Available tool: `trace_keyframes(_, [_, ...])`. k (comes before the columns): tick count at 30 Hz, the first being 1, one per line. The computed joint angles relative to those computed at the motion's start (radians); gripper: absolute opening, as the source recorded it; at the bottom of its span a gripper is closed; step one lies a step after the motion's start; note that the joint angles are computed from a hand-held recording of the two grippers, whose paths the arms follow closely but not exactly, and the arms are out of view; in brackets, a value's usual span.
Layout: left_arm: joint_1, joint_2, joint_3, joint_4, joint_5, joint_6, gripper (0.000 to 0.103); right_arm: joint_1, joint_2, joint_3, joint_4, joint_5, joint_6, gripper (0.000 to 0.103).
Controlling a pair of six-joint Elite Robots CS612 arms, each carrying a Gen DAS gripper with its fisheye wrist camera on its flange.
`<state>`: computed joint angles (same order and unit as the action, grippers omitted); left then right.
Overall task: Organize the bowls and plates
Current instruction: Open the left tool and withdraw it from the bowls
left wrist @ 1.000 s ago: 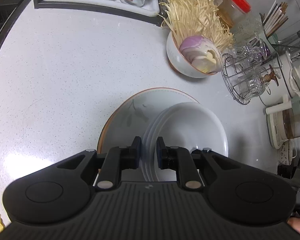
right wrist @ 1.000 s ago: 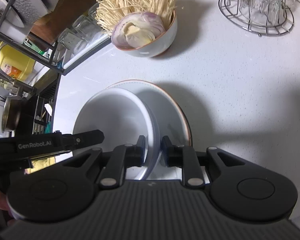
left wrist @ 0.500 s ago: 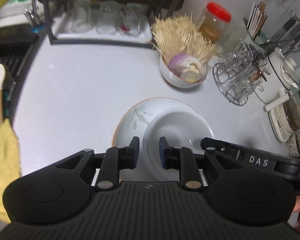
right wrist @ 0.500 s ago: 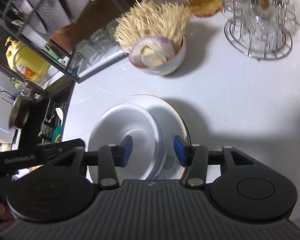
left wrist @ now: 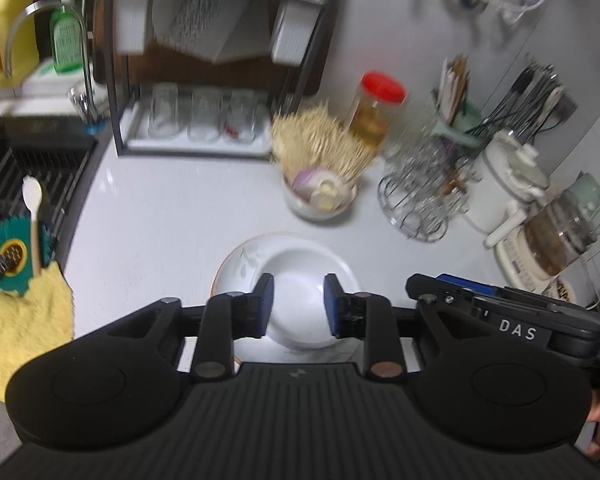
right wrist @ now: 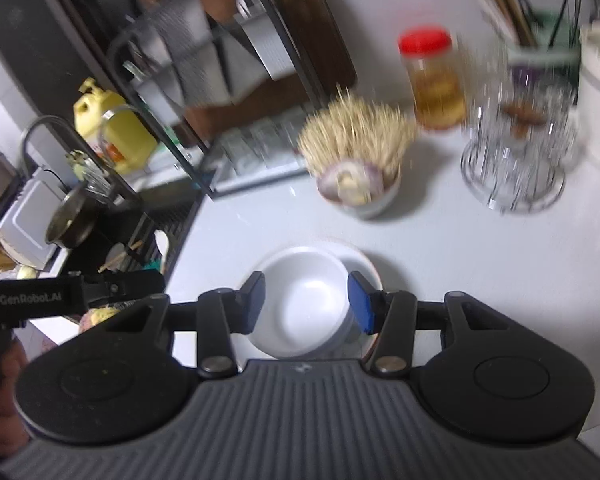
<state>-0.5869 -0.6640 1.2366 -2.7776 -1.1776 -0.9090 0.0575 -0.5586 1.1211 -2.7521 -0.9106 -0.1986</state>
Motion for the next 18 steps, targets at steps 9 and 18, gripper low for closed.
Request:
trace_keyframes(9, [-0.086,-0.074,0.092,-0.078,0.18,-0.01,0.05,-0.048,-0.1,0.186,-0.317,0.056,0.011,0.049])
trace_keyframes(18, [-0.175,-0.127,0.181,-0.094,0.297,-0.018,0.067,-0.095,-0.179,0.363,-0.518,0.092,0.0,0.064])
